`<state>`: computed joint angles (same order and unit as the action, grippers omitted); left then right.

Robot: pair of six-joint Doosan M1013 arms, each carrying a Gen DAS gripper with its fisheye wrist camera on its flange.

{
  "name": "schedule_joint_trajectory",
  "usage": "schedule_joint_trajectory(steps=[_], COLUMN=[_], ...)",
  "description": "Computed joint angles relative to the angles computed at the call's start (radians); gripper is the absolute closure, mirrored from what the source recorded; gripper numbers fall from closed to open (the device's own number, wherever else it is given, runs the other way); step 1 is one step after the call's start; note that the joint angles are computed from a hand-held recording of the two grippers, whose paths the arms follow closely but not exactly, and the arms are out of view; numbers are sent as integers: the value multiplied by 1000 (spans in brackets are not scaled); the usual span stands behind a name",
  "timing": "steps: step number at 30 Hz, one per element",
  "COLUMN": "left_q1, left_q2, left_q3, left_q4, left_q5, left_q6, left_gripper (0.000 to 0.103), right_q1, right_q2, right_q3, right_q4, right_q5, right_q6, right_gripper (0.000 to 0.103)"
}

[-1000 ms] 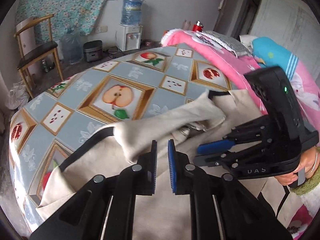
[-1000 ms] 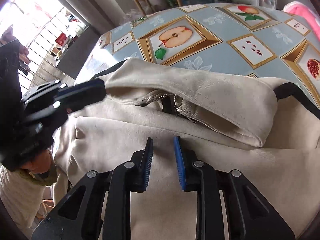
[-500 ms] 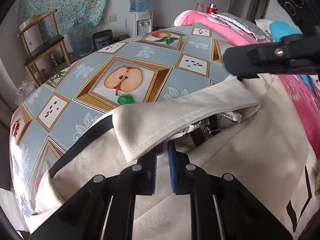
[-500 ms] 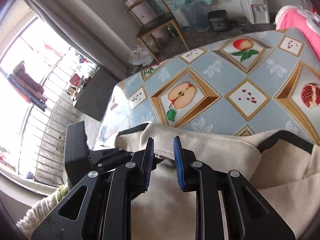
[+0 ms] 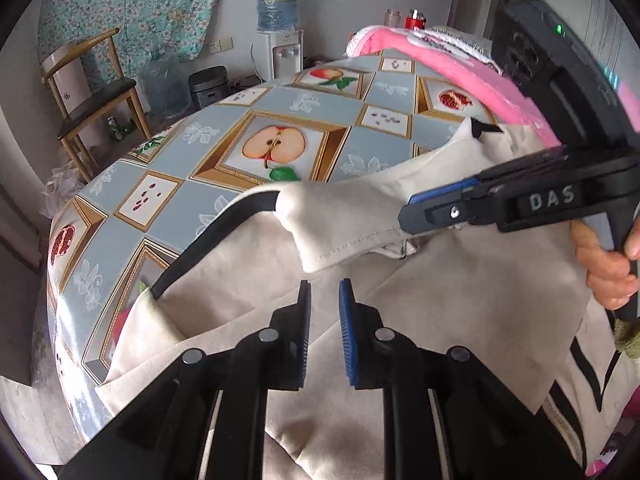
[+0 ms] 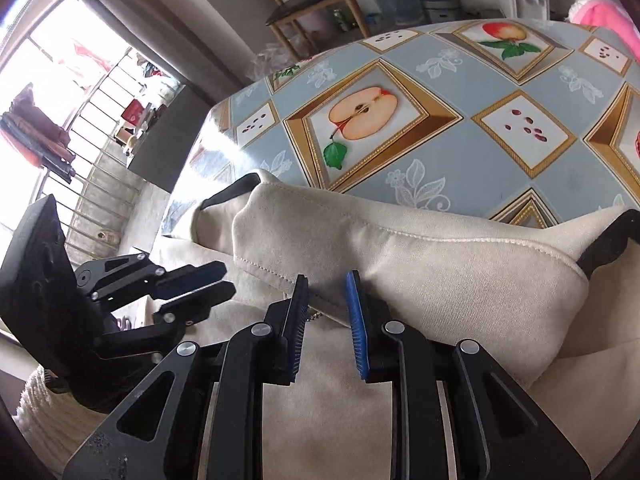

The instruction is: Fold large clothes

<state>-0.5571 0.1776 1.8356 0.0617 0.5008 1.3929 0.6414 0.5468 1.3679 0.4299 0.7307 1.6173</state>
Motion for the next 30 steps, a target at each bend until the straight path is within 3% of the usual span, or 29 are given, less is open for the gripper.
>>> schedule_joint_trajectory(steps=[5, 10, 14, 25, 30], left_q1=[-2, -3, -9, -21, -33], left_q2=[24, 97, 77, 107, 101], left_q3=[-43, -106, -72, -96, -87], left_q4=[-55, -28, -2, 119, 175], left_q5=[-38, 53, 18, 13, 18], left_q6=[-9, -85, -87, -189, -202], left_gripper=[88, 88, 88, 88, 88], right_q1=[6, 35, 39, 37, 40], right_q2=[-3, -1, -34, 0, -7], right_q3=[4, -10, 18, -12, -26], right_q4=[-17, -187, -293, -436, -462], right_q5=[10, 23, 25, 22, 77], right_q6=[32, 99, 151, 270, 267], right_gripper=[81, 82, 95, 97, 95])
